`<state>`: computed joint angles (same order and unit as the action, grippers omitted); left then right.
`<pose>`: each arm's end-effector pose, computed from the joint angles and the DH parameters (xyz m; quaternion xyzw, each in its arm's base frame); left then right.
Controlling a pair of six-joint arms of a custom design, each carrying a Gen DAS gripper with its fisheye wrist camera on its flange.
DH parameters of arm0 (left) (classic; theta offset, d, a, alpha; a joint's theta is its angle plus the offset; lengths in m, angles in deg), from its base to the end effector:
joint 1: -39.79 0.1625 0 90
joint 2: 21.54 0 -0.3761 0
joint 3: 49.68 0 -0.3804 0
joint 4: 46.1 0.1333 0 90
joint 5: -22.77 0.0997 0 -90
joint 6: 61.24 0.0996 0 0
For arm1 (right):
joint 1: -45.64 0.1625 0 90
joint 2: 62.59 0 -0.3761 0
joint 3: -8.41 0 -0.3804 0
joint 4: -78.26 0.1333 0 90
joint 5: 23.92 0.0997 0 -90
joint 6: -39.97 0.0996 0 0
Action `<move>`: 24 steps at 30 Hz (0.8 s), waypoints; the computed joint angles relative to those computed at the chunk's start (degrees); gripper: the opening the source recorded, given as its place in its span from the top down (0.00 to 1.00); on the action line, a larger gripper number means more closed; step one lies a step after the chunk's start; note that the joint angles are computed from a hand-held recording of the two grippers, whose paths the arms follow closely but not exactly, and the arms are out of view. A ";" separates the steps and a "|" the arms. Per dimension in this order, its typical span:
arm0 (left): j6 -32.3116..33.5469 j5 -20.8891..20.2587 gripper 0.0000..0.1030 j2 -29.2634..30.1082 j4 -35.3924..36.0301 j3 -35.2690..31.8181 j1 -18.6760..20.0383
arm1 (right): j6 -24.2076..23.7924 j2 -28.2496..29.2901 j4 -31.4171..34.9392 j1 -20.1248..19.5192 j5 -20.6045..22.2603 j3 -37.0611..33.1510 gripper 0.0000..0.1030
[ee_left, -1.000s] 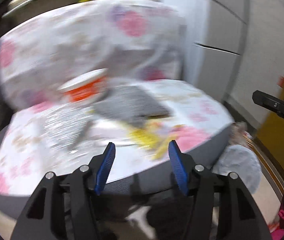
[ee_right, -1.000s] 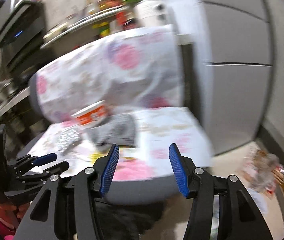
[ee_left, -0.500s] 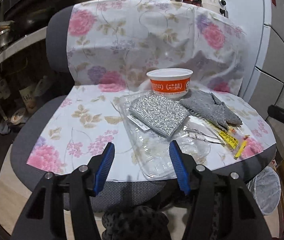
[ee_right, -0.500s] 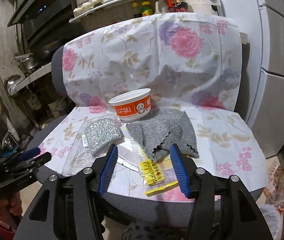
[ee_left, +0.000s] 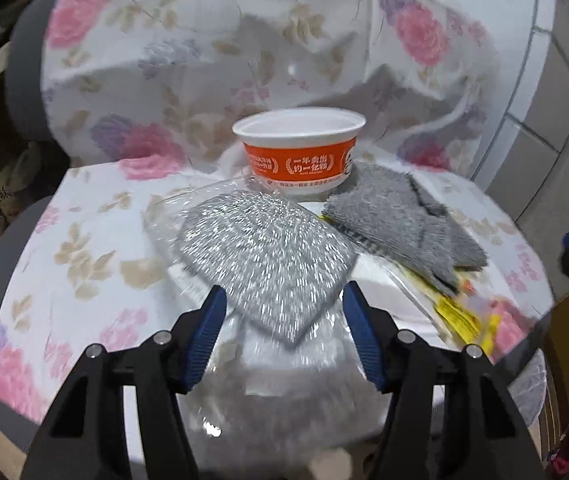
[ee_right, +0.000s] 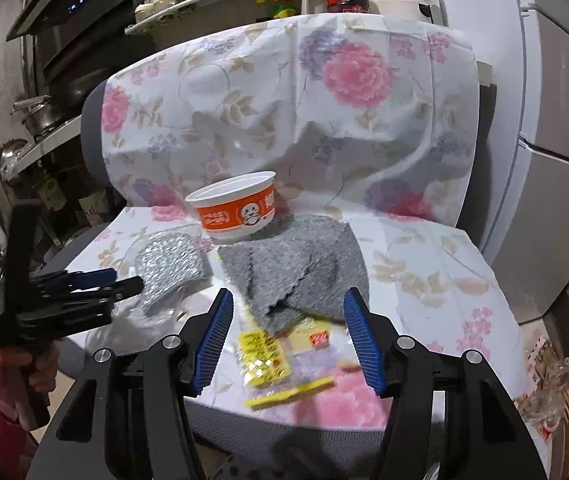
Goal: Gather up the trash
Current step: 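Grasp the silver steel scrubber with the left tool while the right tool grasps the grey cloth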
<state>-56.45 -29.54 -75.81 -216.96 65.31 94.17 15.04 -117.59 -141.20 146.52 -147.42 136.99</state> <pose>-0.1487 -0.5410 0.0963 0.2688 0.8940 -0.2441 0.2626 0.1615 -0.4251 0.1416 0.1316 -0.8465 0.4142 0.3076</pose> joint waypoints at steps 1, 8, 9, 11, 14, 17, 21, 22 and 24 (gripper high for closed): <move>-0.88 0.28 0.43 1.57 2.31 -2.24 0.55 | -0.25 0.07 0.28 -0.40 0.15 -0.54 0.43; -4.09 2.91 0.60 6.00 6.86 -7.70 2.48 | -0.41 0.06 7.51 -5.30 3.14 -5.27 0.38; -3.07 4.00 0.73 6.42 6.11 -7.63 2.31 | -0.29 0.10 8.50 -5.70 3.25 -5.82 0.38; -1.10 3.67 0.91 6.60 3.51 -7.15 2.49 | 0.07 0.50 10.40 -6.59 3.30 -7.27 0.38; 1.42 2.09 0.93 5.49 -3.51 -5.46 2.50 | -0.37 1.54 12.33 -7.26 3.10 -9.43 0.37; 4.35 1.78 0.94 2.72 -12.08 -2.67 0.94 | -0.31 2.46 14.67 -7.71 3.71 -11.47 0.26; 4.36 2.95 0.94 -1.30 -14.83 -0.10 -1.10 | 0.36 5.23 20.72 -7.69 1.17 -15.87 0.24; 3.89 2.66 0.94 -2.17 -14.56 0.42 -1.27 | 0.59 6.36 21.69 -7.63 -0.49 -17.11 0.24; 3.68 1.58 0.94 -3.69 -14.77 1.75 -1.55 | 2.19 8.24 24.39 -7.68 -4.00 -19.19 0.24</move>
